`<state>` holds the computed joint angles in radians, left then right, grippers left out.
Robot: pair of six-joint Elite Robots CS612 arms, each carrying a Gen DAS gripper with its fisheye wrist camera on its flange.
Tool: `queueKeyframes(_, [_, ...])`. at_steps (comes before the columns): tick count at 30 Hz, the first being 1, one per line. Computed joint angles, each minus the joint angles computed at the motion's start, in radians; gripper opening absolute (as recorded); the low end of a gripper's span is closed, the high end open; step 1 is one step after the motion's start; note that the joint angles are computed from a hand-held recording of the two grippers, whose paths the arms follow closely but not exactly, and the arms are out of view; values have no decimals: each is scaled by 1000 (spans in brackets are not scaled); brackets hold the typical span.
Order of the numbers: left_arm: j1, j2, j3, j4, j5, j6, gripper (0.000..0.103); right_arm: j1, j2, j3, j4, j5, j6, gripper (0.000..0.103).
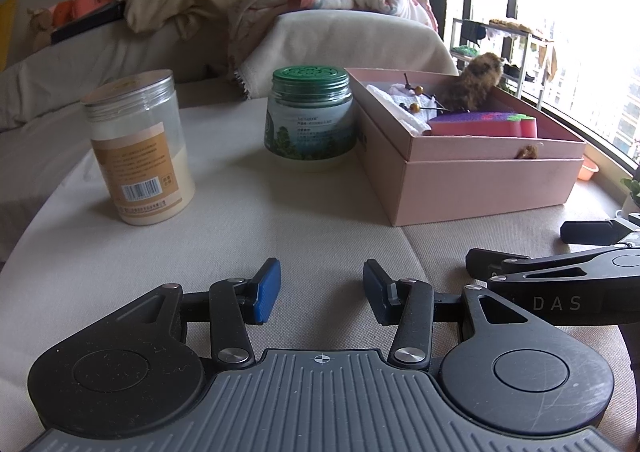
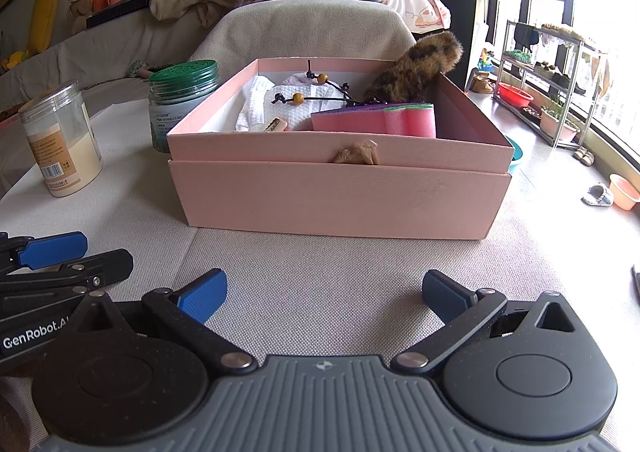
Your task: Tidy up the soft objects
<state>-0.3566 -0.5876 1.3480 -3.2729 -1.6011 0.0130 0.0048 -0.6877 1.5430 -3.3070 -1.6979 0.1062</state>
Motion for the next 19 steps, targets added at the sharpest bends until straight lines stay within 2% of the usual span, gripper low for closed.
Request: queueKeyframes(19, [-5,-1,2,-1,14,-12,50,-4,0,1,-2,8,-13,103])
